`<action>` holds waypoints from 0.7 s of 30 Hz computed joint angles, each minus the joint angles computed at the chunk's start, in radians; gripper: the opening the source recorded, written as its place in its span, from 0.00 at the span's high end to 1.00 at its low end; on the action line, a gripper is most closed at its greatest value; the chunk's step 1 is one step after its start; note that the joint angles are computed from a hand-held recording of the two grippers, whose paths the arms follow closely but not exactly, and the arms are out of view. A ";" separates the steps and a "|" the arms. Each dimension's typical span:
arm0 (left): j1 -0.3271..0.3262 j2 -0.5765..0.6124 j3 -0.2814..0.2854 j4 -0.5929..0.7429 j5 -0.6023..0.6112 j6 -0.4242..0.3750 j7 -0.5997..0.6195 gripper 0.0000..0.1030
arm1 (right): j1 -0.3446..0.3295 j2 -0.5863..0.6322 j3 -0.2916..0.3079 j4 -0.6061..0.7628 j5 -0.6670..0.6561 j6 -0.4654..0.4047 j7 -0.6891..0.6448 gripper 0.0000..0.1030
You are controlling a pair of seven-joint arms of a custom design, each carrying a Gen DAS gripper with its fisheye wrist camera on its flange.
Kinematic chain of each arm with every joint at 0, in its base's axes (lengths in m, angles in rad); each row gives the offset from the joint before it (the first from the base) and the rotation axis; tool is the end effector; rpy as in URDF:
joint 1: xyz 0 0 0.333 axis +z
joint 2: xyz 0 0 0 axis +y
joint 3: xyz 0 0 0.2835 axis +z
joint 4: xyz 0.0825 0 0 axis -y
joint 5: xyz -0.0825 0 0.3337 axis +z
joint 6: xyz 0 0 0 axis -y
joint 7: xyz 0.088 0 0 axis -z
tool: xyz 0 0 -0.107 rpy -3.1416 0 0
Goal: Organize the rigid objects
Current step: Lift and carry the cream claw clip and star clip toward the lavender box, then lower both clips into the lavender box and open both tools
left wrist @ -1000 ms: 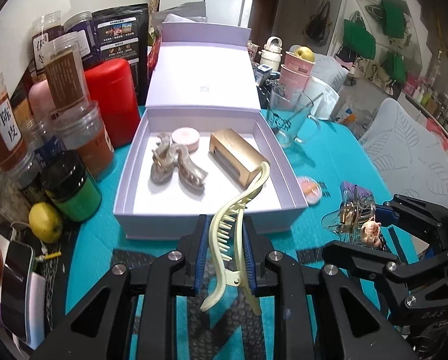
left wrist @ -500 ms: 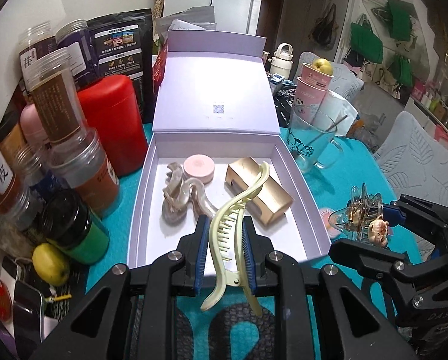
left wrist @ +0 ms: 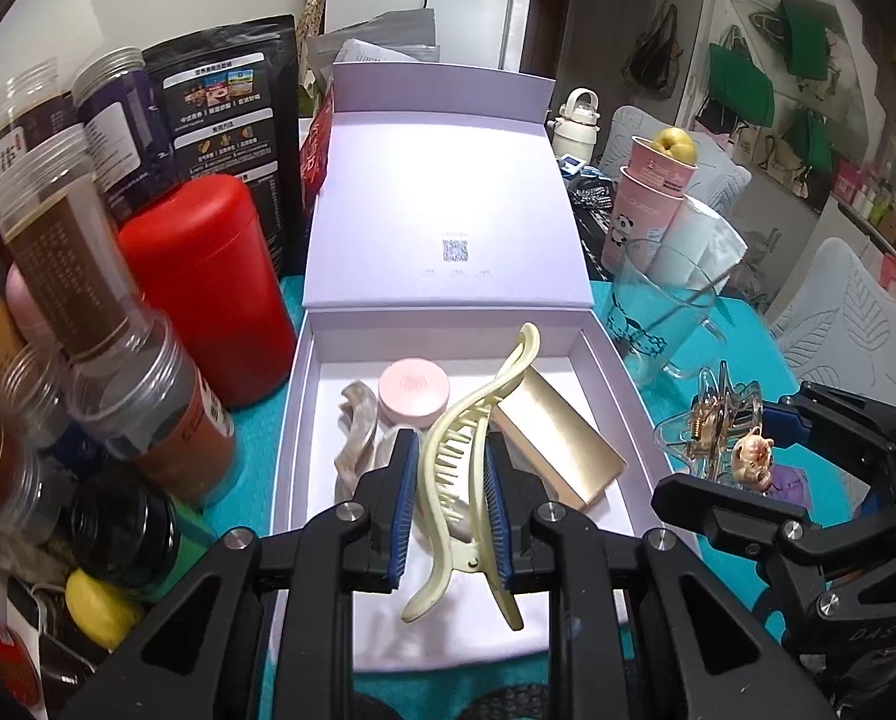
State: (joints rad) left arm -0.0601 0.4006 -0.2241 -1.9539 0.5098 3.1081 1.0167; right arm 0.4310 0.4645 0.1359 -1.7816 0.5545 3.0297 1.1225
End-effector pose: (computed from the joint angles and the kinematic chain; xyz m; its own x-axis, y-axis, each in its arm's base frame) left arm 0.5789 -0.1980 0.3683 -0.2202 -0.9697 0.1056 -0.7210 0.0889 -0.6872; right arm 0.5701 0.3013 0.3826 0.4915 -0.8531 -0.1750 -0.6678 -0.2403 -0.7045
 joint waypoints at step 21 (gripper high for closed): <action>0.029 0.221 -0.062 0.304 -0.107 -0.133 0.175 0.79 | 0.030 0.213 -0.098 0.303 -0.123 -0.097 0.124 0.45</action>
